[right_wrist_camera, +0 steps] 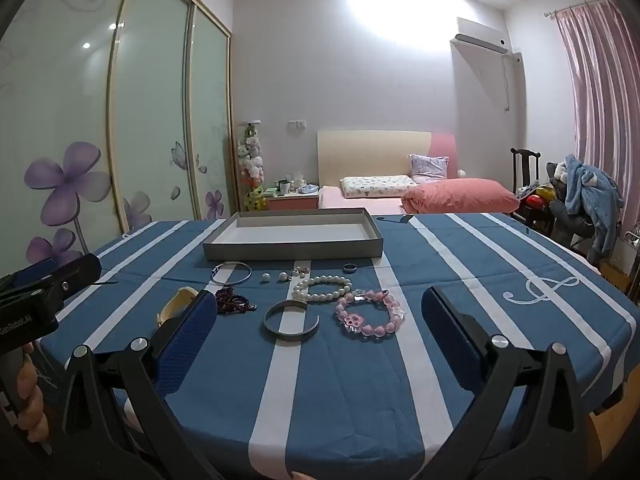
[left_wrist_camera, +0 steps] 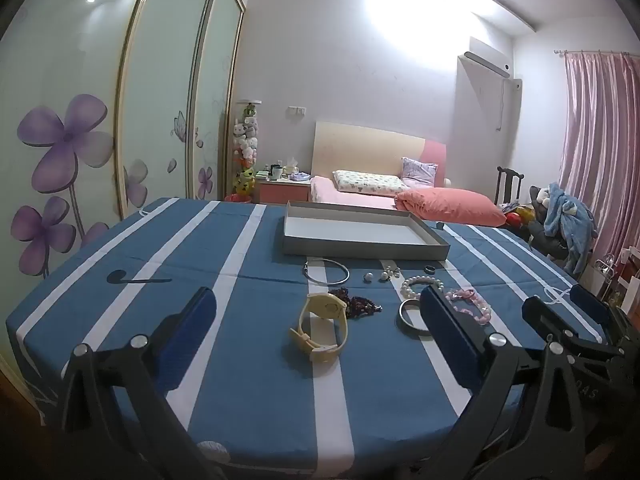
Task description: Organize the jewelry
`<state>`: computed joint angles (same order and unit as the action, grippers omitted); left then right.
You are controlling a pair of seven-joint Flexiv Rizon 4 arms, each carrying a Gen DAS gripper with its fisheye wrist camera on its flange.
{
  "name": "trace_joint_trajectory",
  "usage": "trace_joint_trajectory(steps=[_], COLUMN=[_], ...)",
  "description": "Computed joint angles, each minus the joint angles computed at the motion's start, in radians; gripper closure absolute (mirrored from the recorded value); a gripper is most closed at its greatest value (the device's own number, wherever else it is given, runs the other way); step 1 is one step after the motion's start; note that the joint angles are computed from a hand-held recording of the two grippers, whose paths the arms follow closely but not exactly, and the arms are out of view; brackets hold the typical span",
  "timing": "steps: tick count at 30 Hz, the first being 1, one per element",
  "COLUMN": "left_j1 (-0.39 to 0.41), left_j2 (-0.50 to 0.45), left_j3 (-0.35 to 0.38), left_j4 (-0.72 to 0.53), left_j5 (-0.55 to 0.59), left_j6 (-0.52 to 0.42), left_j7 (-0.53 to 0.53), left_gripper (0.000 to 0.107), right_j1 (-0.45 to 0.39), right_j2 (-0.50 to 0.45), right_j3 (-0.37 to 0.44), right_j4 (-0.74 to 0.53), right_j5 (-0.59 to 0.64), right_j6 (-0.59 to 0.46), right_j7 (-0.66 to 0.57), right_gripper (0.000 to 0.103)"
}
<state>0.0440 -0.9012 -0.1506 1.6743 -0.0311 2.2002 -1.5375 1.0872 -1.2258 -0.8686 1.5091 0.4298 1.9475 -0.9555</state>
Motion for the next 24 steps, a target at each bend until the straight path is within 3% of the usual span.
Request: trace_joint_trajectory(steps=[24], left_j1=[0.008], left_j2=[-0.013], left_j3=[-0.001], left_j4=[-0.021], left_j5=[0.004], left_j6=[-0.007], left_j7=[0.007], left_gripper=[0.008], right_j1=[-0.002], right_j2=[0.001], right_j3=[-0.002], right_j4=[-0.002], right_j5=[-0.003], right_j6=[0.0], right_j7=[-0.003], right_gripper=[0.002])
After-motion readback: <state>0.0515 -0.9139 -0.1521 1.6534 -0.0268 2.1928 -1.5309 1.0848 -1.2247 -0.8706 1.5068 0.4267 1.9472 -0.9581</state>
